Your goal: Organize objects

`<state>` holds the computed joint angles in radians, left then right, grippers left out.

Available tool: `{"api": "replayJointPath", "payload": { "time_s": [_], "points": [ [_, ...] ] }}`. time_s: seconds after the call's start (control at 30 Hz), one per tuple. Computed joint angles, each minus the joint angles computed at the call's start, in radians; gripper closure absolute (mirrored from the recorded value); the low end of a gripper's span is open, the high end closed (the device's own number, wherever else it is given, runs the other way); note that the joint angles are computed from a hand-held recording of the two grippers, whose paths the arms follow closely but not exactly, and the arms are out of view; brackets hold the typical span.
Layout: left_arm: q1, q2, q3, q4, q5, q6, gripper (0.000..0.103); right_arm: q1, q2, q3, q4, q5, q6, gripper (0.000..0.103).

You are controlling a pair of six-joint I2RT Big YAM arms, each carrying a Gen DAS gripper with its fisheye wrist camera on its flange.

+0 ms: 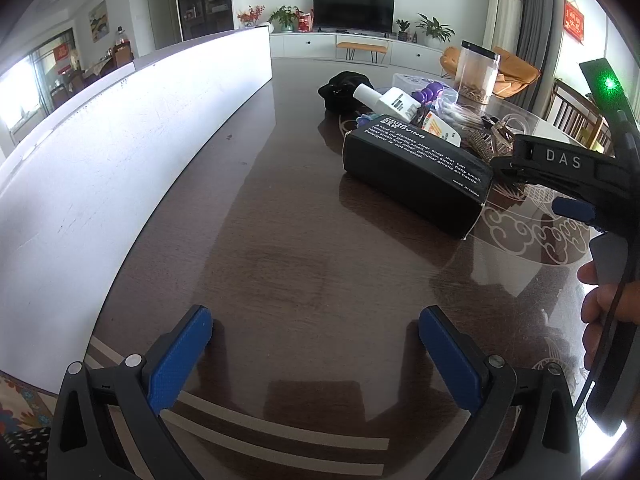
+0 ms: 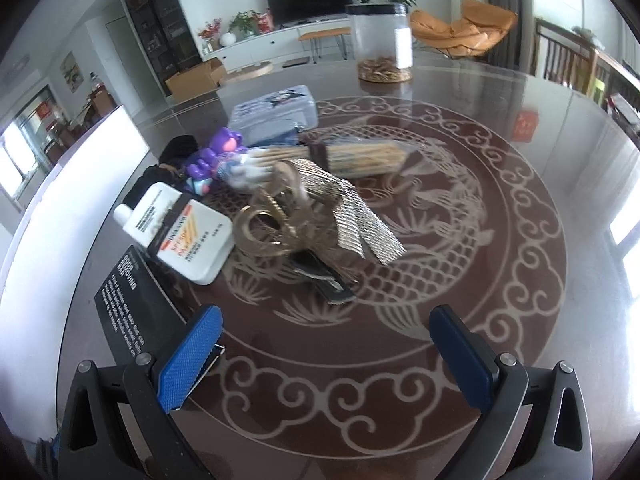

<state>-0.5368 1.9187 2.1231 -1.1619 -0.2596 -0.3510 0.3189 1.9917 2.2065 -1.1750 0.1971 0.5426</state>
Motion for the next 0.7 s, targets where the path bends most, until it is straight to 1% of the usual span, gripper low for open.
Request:
{"api": "replayJointPath", "payload": {
  "time_s": [0.13, 0.17, 0.23, 0.27, 0.33, 0.37, 0.43, 0.57, 0.7],
  "points": [
    [0.0, 0.0, 0.001, 0.0, -0.001, 0.0, 0.0, 0.011, -0.007, -0.009, 0.005, -0.013, -0.06, 0.0],
    [0.0, 0.0, 0.001, 0.0, -0.001, 0.0, 0.0, 0.017, -0.01, -0.013, 0.014, -0.033, -0.093, 0.0],
    [0.0, 0.0, 0.001, 0.0, -0.001, 0.0, 0.0, 0.025, -0.019, -0.023, 0.031, -0.109, -0.163, 0.0],
    [0.0, 0.0, 0.001, 0.0, -0.001, 0.0, 0.0, 0.032, -0.028, -0.03, 0.032, -0.122, -0.197, 0.001],
    [0.0, 0.0, 0.0, 0.0, -0.001, 0.0, 0.0, 0.042, -0.063, -0.074, 0.064, -0.086, -0.218, 0.0],
    [0.0, 0.0, 0.001, 0.0, -0.001, 0.0, 0.0, 0.04, -0.089, -0.11, 0.086, -0.075, -0.208, 0.0],
    [0.0, 0.0, 0.001, 0.0, -0.002, -0.001, 0.0, 0.033, -0.123, -0.159, 0.106, -0.064, -0.19, 0.0],
    [0.0, 0.0, 0.0, 0.0, -0.002, 0.0, 0.0, 0.023, -0.175, -0.244, 0.112, -0.006, -0.206, 0.0],
    [0.0, 0.0, 0.001, 0.0, -0.002, -0.001, 0.0, 0.001, -0.195, -0.294, 0.092, 0.02, -0.236, 0.0]
  ]
}}
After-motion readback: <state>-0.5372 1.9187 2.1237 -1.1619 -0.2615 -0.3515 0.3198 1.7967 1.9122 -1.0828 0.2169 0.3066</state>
